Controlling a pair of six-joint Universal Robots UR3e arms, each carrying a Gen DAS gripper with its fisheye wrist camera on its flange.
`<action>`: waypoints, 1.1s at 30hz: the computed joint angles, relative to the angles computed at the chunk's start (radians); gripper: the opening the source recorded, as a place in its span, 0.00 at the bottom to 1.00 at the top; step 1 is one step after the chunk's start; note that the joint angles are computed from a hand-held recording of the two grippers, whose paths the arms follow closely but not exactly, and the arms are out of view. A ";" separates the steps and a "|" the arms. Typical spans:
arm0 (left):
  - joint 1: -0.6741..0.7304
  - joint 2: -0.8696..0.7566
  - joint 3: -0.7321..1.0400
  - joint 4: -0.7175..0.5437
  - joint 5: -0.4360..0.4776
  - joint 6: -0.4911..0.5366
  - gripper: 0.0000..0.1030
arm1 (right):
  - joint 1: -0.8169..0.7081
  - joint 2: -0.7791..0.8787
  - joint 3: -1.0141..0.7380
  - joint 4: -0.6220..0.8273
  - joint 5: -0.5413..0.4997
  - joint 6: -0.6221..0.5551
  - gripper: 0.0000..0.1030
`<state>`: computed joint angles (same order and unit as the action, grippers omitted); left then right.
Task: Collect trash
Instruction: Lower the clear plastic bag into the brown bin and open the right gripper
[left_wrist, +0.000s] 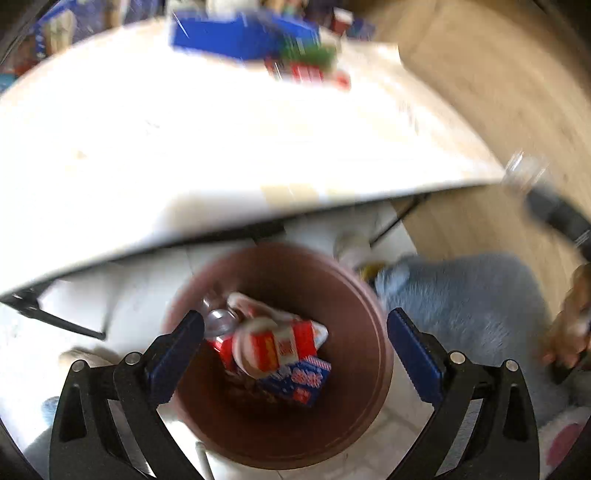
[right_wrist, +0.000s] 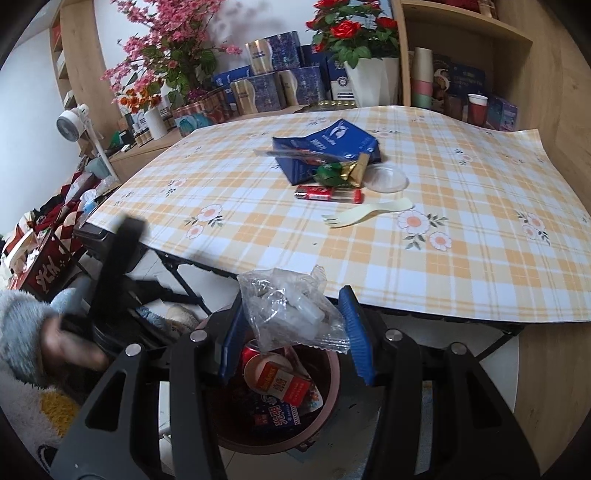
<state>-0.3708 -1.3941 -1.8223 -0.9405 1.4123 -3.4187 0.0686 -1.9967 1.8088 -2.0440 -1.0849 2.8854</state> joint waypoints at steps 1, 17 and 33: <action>0.006 0.039 -0.004 -0.009 0.018 -0.003 0.94 | 0.013 0.007 -0.001 -0.005 -0.005 0.006 0.49; -0.058 0.499 -0.072 -0.167 0.535 -0.122 0.94 | 0.373 0.324 -0.116 -0.143 -0.161 0.114 0.49; -0.266 0.467 -0.103 -0.164 0.790 -0.275 0.94 | 0.481 0.431 -0.124 -0.003 -0.324 0.120 0.49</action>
<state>-0.6368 -0.9273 -1.9258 -1.1041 2.2021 -3.6941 0.5492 -1.5654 1.6844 -2.0468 -1.4093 3.0054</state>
